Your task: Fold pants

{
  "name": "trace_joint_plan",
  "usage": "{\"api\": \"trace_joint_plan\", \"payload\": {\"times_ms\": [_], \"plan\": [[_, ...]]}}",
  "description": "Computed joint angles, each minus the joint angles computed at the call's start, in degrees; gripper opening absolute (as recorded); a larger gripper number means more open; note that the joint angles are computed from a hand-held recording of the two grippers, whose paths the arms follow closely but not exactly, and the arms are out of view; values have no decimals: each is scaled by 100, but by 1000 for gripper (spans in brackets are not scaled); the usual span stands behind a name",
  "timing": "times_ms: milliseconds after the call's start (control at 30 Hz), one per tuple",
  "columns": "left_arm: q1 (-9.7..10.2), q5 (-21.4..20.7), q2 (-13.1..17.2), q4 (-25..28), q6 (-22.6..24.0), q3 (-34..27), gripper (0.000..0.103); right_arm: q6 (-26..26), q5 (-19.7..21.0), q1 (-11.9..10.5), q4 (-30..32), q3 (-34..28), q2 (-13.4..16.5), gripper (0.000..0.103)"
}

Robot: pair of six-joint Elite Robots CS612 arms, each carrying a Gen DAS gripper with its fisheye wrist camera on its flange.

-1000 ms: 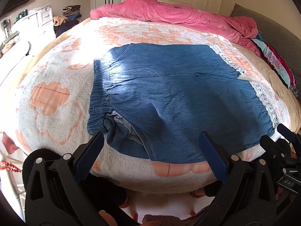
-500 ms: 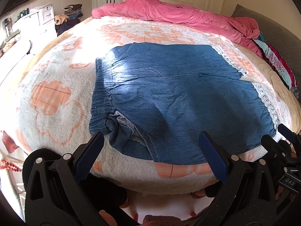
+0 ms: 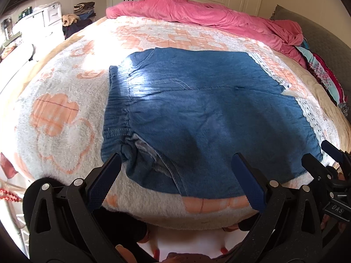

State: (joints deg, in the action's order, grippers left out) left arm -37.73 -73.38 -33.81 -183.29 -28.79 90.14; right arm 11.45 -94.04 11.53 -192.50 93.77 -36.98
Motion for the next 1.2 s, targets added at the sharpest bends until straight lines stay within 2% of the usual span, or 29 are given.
{"api": "trace_joint_plan", "payload": {"times_ms": [100,367,467,600,700,733,1033,1200], "plan": [[55,-48,23,18,-37,-72,94,-136,-1,-4,93,-172,58,99],[238,-42,102,161,-66,-347,94,-395,297,-17,557,-726,233,99],[327,-82,125,238,-112,-460,94,-435,595,-48,852,-1030,317,99],[456,-22,179,388,-135,-698,94,-697,692,-39,1108,-1441,451,99],[543,-13,226,402,-71,-875,94,-619,1032,-101,1358,-1709,539,99],[569,-8,250,403,-33,-941,94,-631,1032,-99,1446,-1802,570,99],[864,-271,529,1014,72,-1650,94,-1272,885,-94,2272,-2871,989,99],[992,-190,747,1432,71,-2039,94,-1376,1418,-180,3054,-3561,1248,99]]}}
